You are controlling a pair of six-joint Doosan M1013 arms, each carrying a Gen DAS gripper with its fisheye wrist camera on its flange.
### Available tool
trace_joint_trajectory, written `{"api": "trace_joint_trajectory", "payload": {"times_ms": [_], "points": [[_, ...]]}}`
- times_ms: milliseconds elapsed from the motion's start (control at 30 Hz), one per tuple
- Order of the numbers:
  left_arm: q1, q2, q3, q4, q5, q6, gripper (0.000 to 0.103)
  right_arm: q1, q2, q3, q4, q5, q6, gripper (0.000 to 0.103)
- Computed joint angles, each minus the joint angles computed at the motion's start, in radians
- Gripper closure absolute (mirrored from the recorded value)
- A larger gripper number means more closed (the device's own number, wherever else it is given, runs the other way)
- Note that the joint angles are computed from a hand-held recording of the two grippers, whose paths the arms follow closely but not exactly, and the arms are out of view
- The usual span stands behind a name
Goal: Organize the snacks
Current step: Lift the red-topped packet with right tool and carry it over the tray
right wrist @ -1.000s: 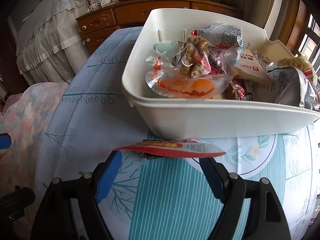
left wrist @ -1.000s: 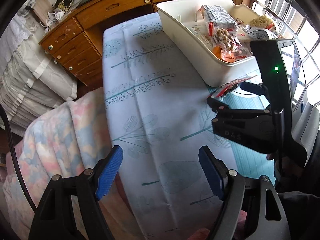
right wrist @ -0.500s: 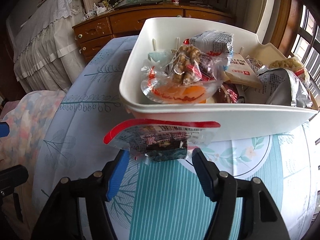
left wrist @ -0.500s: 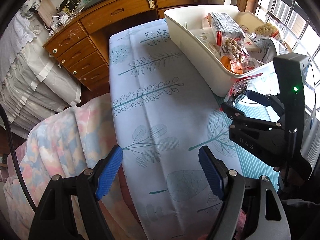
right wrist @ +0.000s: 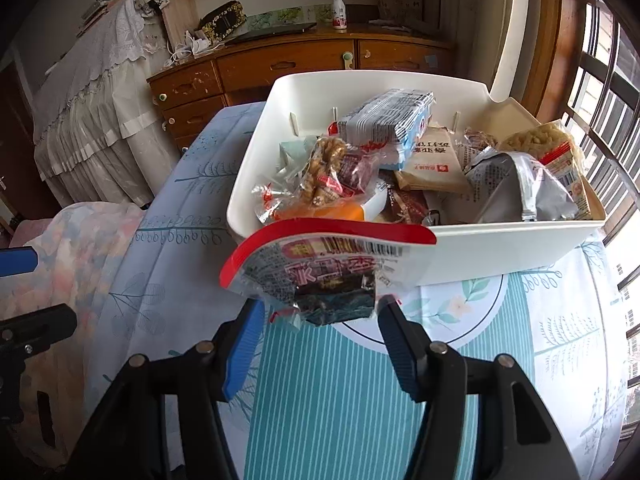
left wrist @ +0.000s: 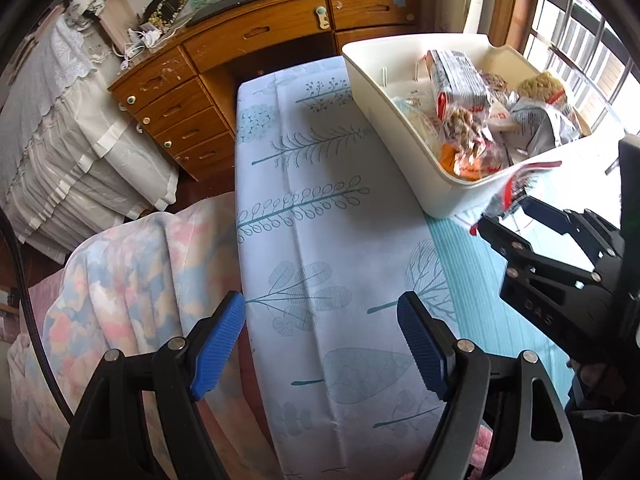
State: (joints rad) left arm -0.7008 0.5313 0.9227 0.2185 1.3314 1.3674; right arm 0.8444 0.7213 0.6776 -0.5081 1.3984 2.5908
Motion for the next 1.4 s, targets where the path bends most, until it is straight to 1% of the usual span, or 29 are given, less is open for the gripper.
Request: {"api": "trace_joint_trajectory", "payload": {"times_ms": [233,367,500,667,767,833,1000,1100,1200,1233,1367,1400], "points": [[-0.025,0.025,-0.057,0.022,0.042,-0.111,0.026,-0.004,-0.059,0.058,0.001,-0.052,-0.035,0.044],[-0.044,0.052,-0.11,0.031,0.071,-0.184,0.026,-0.013,-0.093,0.086,0.006,-0.073,-0.077,0.044],[-0.062,0.085,-0.172,0.04,0.1,-0.258,0.026,-0.031,-0.13,0.113,0.021,-0.101,-0.117,0.044],[-0.086,0.128,-0.243,0.057,0.148,-0.371,0.026,-0.058,-0.173,0.155,0.036,-0.141,-0.209,0.044],[-0.1,0.145,-0.268,0.073,0.172,-0.447,0.026,-0.079,-0.201,0.192,0.057,-0.175,-0.263,0.044],[-0.11,0.152,-0.28,0.091,0.192,-0.492,0.026,-0.091,-0.216,0.214,0.069,-0.2,-0.29,0.044],[-0.129,0.146,-0.27,0.134,0.236,-0.595,0.026,-0.127,-0.234,0.248,0.13,-0.255,-0.371,0.044],[-0.136,0.137,-0.258,0.147,0.261,-0.638,0.026,-0.141,-0.235,0.256,0.133,-0.282,-0.402,0.044],[-0.14,0.128,-0.247,0.153,0.27,-0.657,0.026,-0.161,-0.228,0.244,0.163,-0.29,-0.422,0.043],[-0.141,0.125,-0.246,0.158,0.27,-0.659,0.026,-0.166,-0.227,0.242,0.172,-0.293,-0.422,0.041],[-0.142,0.121,-0.251,0.171,0.248,-0.65,0.026,-0.175,-0.218,0.22,0.191,-0.29,-0.441,0.04],[-0.141,0.122,-0.256,0.171,0.241,-0.642,0.026,-0.173,-0.218,0.217,0.185,-0.287,-0.44,0.036]]}}
